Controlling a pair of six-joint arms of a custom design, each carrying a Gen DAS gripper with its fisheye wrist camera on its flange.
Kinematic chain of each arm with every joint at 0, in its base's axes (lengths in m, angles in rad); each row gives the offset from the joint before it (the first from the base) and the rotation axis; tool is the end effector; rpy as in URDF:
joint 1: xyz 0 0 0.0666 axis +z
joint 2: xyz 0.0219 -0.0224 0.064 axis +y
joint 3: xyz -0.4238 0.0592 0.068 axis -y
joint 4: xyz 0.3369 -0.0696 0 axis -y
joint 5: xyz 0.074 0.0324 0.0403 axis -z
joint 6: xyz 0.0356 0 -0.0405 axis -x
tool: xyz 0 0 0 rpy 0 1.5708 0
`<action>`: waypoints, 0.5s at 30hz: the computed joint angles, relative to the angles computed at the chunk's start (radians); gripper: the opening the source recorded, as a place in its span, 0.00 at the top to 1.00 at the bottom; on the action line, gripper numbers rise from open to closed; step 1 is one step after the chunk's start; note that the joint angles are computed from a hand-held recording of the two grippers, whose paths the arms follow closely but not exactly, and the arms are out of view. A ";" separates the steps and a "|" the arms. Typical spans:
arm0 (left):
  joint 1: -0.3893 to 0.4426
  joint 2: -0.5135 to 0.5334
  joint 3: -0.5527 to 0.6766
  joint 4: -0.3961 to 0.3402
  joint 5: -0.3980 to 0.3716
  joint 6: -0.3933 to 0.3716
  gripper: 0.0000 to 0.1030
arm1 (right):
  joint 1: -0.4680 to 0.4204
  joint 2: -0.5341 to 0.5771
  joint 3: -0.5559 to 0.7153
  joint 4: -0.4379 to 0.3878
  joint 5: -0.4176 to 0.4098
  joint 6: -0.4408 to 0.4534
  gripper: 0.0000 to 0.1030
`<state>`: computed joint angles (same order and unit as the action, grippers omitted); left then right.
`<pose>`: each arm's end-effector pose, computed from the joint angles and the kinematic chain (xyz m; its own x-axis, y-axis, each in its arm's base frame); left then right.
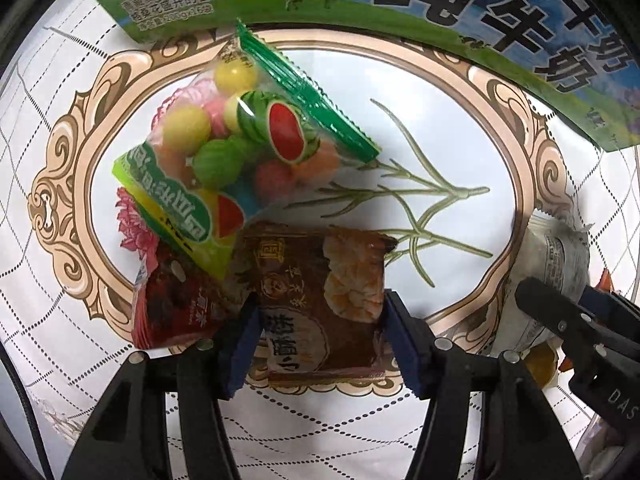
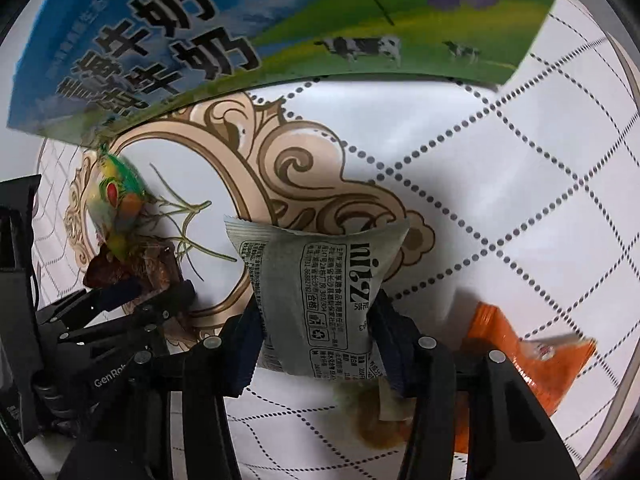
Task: Organize snacks
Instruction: 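Grasp the brown biscuit packet with the left tool while the right tool grasps the white-grey bag, then carry both packets into the box and open both tools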
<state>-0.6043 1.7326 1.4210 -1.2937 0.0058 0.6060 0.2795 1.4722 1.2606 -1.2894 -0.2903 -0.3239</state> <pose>0.3897 -0.2698 0.3251 -0.9995 -0.0020 0.0317 -0.0016 0.9999 0.0149 0.3670 0.1155 0.3804 -0.9992 0.0305 0.0248 0.0364 0.9555 0.2929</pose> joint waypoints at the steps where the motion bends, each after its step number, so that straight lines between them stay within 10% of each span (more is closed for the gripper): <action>1: 0.013 -0.003 -0.008 0.006 0.001 -0.012 0.44 | -0.002 0.000 0.000 -0.001 0.001 -0.005 0.47; 15: 0.039 -0.027 -0.051 0.042 -0.009 -0.043 0.44 | 0.089 0.026 -0.019 0.050 0.056 -0.090 0.45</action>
